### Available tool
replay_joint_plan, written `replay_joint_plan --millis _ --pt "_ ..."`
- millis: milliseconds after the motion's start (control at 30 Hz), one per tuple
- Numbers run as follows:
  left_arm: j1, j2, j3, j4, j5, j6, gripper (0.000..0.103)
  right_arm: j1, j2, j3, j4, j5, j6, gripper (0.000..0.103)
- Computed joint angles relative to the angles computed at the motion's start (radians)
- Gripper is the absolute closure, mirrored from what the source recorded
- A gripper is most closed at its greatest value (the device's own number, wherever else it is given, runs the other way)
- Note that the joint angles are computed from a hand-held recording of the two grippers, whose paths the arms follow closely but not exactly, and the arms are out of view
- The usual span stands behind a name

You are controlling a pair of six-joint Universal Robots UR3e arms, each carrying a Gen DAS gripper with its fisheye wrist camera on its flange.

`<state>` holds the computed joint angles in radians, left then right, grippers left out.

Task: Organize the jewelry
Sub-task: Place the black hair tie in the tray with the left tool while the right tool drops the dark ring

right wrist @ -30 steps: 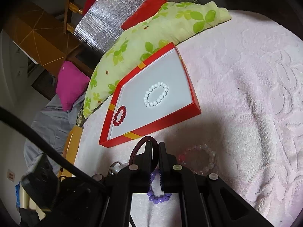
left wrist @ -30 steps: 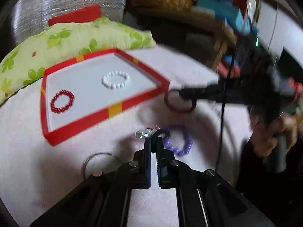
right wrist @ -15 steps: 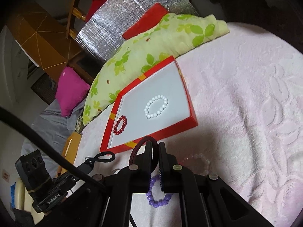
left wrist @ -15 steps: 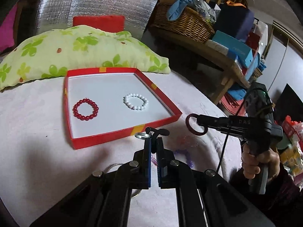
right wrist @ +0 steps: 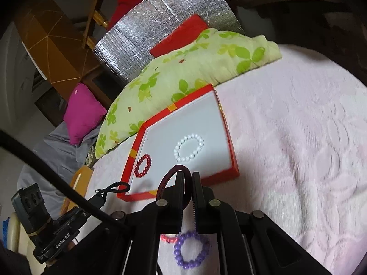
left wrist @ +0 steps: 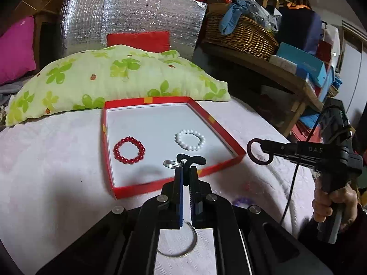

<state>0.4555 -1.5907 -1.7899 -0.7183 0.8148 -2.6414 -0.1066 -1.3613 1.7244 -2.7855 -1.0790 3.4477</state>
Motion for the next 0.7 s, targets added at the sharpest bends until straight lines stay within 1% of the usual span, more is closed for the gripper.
replay_joint_plan --millis 167,233,333,367,433,533,700 --pt "-0.049 -0.071 0.054 0.071 0.067 -0.065 0.098 0.025 0.080 -0.118 0.031 -0.039 -0.006 0.096" --pt "-0.076 -0.098 0.070 0.125 0.110 -0.082 0.098 0.045 0.128 -0.190 0.055 -0.066 -0.020 0.096" --pt "-0.107 -0.147 0.112 0.163 0.169 -0.102 0.098 0.066 0.185 -0.270 0.089 -0.093 -0.031 0.096" --pt "-0.121 -0.168 0.131 0.174 0.201 -0.110 0.098 0.071 0.205 -0.297 0.102 -0.099 -0.034 0.096" --pt "-0.145 -0.209 0.169 0.179 0.261 -0.125 0.098 0.082 0.241 -0.346 0.132 -0.111 -0.041 0.096" --pt "-0.171 -0.245 0.198 0.195 0.326 -0.132 0.098 0.093 0.287 -0.405 0.169 -0.125 -0.045 0.096" --pt "-0.194 -0.268 0.208 0.212 0.383 -0.123 0.098 0.104 0.331 -0.460 0.214 -0.130 -0.054 0.096"
